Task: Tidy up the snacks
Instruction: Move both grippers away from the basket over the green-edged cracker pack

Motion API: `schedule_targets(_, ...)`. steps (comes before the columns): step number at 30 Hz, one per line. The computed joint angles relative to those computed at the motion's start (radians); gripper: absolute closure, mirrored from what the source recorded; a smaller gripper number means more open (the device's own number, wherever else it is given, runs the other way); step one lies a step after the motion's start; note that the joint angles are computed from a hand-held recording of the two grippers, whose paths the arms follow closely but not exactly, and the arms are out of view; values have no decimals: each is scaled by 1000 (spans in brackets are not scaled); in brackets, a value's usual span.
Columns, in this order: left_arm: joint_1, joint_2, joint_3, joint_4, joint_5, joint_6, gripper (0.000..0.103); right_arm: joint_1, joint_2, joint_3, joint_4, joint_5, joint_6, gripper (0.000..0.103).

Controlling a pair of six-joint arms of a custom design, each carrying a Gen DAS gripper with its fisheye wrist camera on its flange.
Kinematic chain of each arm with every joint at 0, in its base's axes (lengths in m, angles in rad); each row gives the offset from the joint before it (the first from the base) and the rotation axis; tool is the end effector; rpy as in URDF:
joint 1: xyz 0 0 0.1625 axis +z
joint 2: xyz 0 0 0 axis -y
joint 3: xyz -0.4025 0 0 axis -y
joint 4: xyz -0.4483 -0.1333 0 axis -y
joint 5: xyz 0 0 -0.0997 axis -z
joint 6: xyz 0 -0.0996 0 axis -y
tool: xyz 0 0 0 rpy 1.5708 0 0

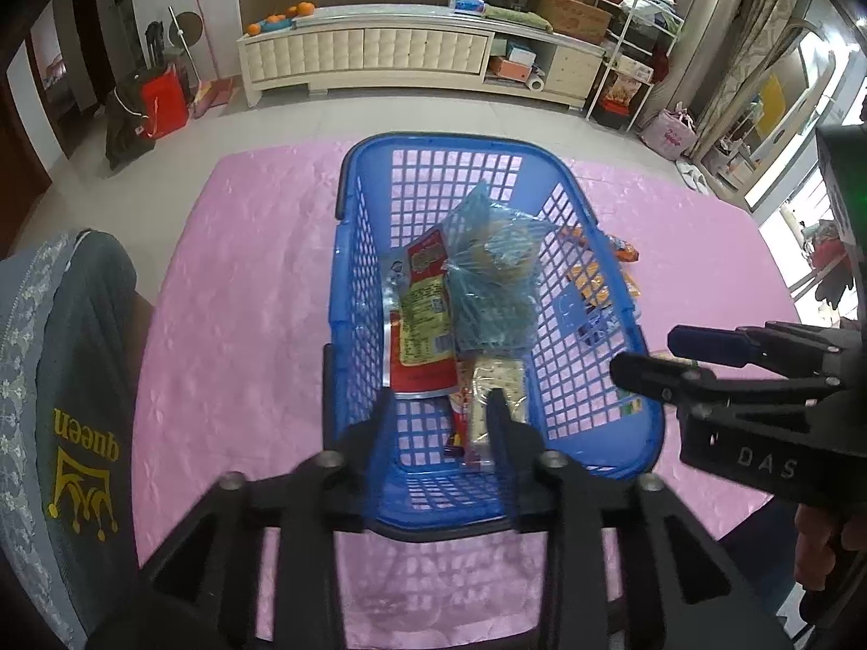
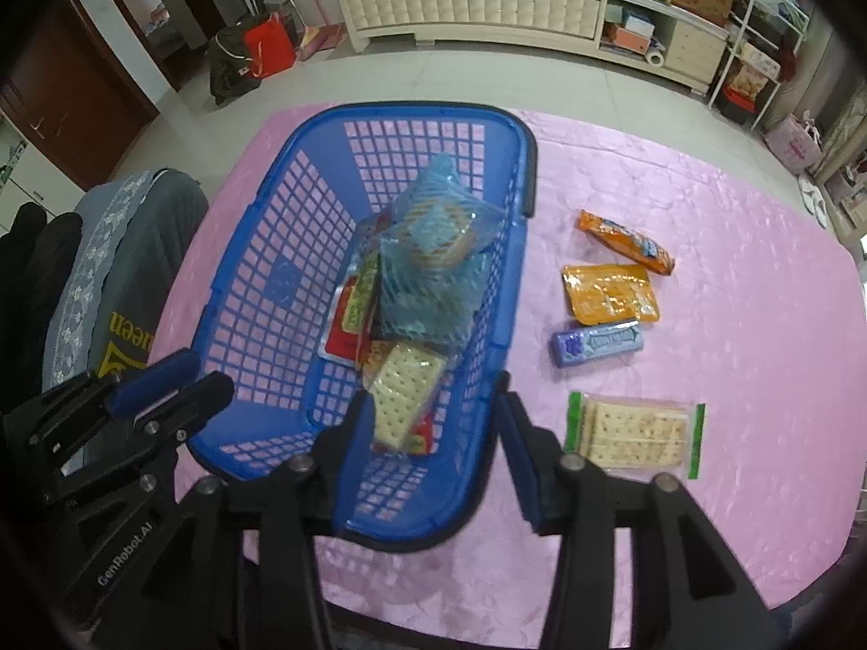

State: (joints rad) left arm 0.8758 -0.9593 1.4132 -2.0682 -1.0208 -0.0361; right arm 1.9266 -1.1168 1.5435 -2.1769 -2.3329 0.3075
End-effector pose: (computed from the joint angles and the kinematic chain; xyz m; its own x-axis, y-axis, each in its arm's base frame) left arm -0.3298 -0.6850 0.2150 -0.6920 0.5004 -0.5203 0.6152 0.7859 -0.0623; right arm 0.3028 -0.6295 0.2856 -0.7909 0.1491 0.5935 -0.1084 0.9204 -0.3757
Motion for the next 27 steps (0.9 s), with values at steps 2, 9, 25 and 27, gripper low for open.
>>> schedule_targets(2, -9, 0, 3, 2, 3, -7, 64, -1, -22, 20, -11, -1, -12, 37)
schedule_targets(9, -44, 10, 7, 5, 18, -15, 46, -15, -106, 78, -35, 3, -29, 23)
schedule_targets(25, -143, 94, -5, -23, -39, 2, 29, -74, -349, 243, -94, -70, -114, 21)
schedule_targets(27, -151, 107, -7, -26, -59, 2, 28, -88, -374, 264, -106, -75, -132, 20)
